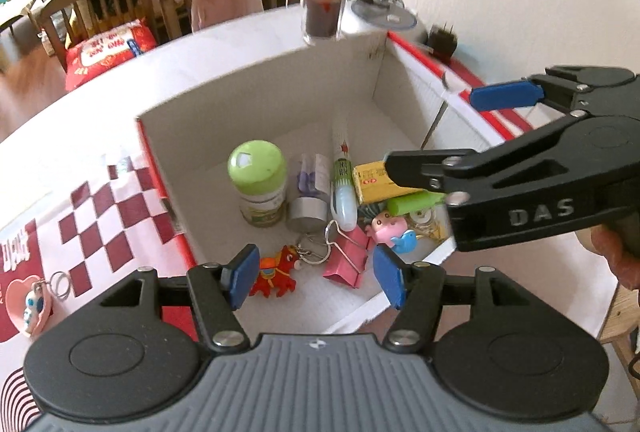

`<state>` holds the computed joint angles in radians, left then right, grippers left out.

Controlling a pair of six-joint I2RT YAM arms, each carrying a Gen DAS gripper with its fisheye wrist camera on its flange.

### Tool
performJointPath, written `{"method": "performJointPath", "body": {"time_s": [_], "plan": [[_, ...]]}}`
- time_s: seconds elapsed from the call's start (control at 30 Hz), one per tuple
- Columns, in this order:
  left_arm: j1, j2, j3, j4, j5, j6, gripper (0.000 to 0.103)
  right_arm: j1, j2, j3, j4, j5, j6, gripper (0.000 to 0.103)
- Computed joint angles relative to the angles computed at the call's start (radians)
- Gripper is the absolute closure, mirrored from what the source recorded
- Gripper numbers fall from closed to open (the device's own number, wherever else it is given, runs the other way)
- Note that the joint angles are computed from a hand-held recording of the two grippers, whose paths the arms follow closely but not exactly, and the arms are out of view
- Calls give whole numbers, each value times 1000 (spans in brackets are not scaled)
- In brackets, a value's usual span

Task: Organize rigid objects
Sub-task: 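Withdraw both tools from the box back toward the cloth, then grasp the white astronaut keychain with the right gripper while the left approaches the pink heart dish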

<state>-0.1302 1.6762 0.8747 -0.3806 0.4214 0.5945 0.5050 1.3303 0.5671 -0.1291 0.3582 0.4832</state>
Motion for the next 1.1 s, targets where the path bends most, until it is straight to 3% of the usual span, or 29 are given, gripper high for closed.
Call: {"method": "performJointPath", "body": {"time_s": [0.17, 0.23, 0.4, 0.5, 0.6, 0.73, 1.1], "plan": [[134, -91, -34, -43, 123, 97, 40, 95, -90, -7, -21, 61, 41, 0], [196, -113, -37, -61, 163, 146, 31, 128, -114, -5, -18, 74, 72, 0], [350, -114, -12, -86, 246, 262, 30, 236, -73, 59, -22, 140, 140, 0], [444, -100, 1, -62, 295, 307, 28, 288, 5, 134, -32, 162, 162, 0], [535, -74, 17, -18, 360, 334, 20, 328, 102, 219, -40, 179, 179, 0], [642, 9, 80, -7, 420, 398, 20, 365, 247, 346, -51, 183, 217, 0], [767, 327, 291, 57, 412, 455, 20, 403, 661, 813, -189, 143, 259, 0]]}}
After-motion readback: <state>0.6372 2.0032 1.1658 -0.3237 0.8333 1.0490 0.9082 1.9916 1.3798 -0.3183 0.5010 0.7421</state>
